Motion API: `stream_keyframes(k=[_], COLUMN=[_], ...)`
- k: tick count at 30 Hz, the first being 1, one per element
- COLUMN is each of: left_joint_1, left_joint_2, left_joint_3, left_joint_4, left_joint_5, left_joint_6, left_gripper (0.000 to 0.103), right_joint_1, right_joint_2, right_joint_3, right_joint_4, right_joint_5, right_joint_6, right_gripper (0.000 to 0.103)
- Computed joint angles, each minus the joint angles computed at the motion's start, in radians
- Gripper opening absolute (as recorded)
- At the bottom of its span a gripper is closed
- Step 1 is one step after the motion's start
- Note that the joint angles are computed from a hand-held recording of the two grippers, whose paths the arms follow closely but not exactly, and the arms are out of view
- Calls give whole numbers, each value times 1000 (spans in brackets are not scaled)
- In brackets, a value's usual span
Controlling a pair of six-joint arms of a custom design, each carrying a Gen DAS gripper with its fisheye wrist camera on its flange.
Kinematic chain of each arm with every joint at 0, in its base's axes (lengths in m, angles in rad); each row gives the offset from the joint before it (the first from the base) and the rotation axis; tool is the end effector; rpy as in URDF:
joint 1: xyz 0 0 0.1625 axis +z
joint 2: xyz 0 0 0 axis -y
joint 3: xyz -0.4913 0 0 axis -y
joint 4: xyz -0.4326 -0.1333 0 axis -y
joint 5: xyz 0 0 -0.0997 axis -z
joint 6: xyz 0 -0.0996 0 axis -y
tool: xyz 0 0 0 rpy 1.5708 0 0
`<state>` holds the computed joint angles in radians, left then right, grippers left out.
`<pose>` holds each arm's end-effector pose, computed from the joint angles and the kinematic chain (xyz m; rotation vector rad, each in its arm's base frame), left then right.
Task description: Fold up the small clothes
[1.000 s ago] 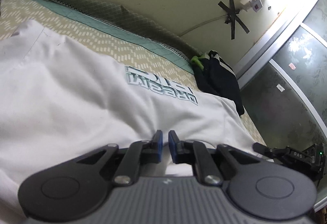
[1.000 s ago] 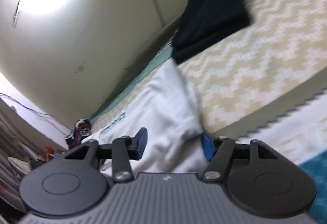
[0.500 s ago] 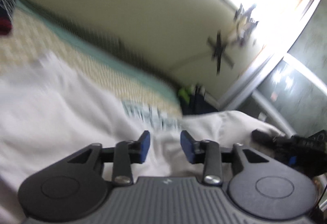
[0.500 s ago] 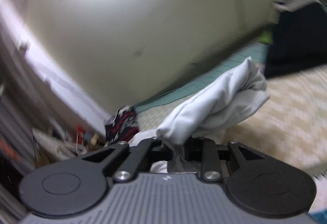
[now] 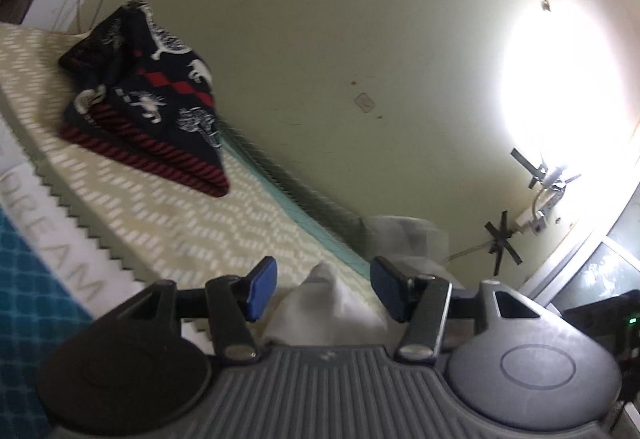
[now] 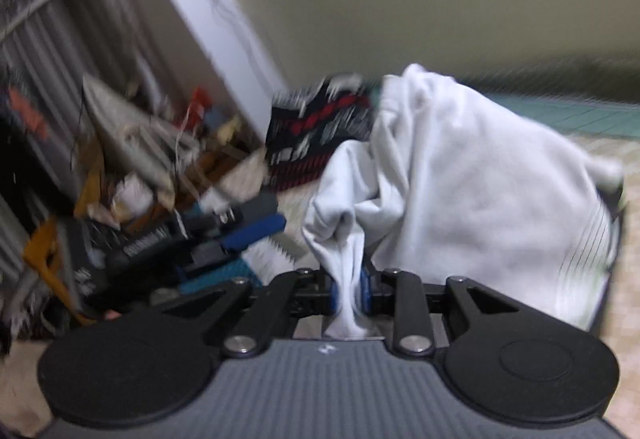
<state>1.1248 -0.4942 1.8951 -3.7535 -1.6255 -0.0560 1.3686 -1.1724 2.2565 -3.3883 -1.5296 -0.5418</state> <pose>-0.1635 -0.6384 -0.0312 -0.5535 -2.6450 1.0603 0.0274 -0.5503 0.2258 0.4843 -2.6962 1.0006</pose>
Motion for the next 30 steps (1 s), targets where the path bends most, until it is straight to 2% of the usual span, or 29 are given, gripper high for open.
stream_keyframes(k=[3, 5, 8, 9, 11, 13, 16, 18, 19, 21, 22, 24, 26, 27, 29, 30], left_joint_1=[7, 3, -1, -5, -20, -47, -90, -100, -103, -99, -94, -90, -92, -95, -102, -101], left_joint_2=[1, 3, -2, -1, 6, 22, 49, 69, 75, 88, 92, 90, 91, 92, 93, 92], left_joint_3=[-3, -7, 0, -1, -8, -23, -72, -116, -131, -146, -150, -149, -144, -138, -130, -125], left_joint_4=[18, 23, 31, 37, 53, 76, 159, 228, 257, 268, 268, 264, 251, 237, 215, 204], left_joint_5=[-4, -8, -21, -30, -37, -1, 119, 187, 226, 275, 281, 274, 282, 291, 316, 316], left_joint_6=[-8, -5, 25, 35, 68, 120, 164, 157, 151, 156, 154, 145, 155, 161, 157, 155], left_gripper=[55, 59, 62, 62, 65, 65, 60, 47, 37, 33, 34, 35, 39, 42, 55, 56], right_joint_1=[1, -20, -54, -73, -91, -106, -121, -126, -130, -143, -144, -116, -86, -78, -81, -93], right_joint_2=[70, 71, 5, -30, -67, -87, -86, -61, -46, -17, 7, 69, 118, 133, 125, 111], right_joint_3=[-46, -37, 10, 39, 76, 85, 50, 14, -8, -29, -31, -34, -30, -26, -3, 14], right_joint_4=[98, 96, 104, 84, 3, -71, -97, -93, -76, -66, -105, -212, -297, -326, -360, -367], right_joint_5=[-14, 46, 146, 184, 206, 188, 139, 108, 90, 73, 72, 18, -34, -51, -42, -12], right_joint_6=[-35, -46, -75, -96, -103, -84, -9, 22, 32, 40, 14, -63, -161, -204, -239, -221], right_gripper=[44, 66, 66, 66, 62, 60, 60, 59, 58, 57, 57, 57, 72, 75, 76, 76])
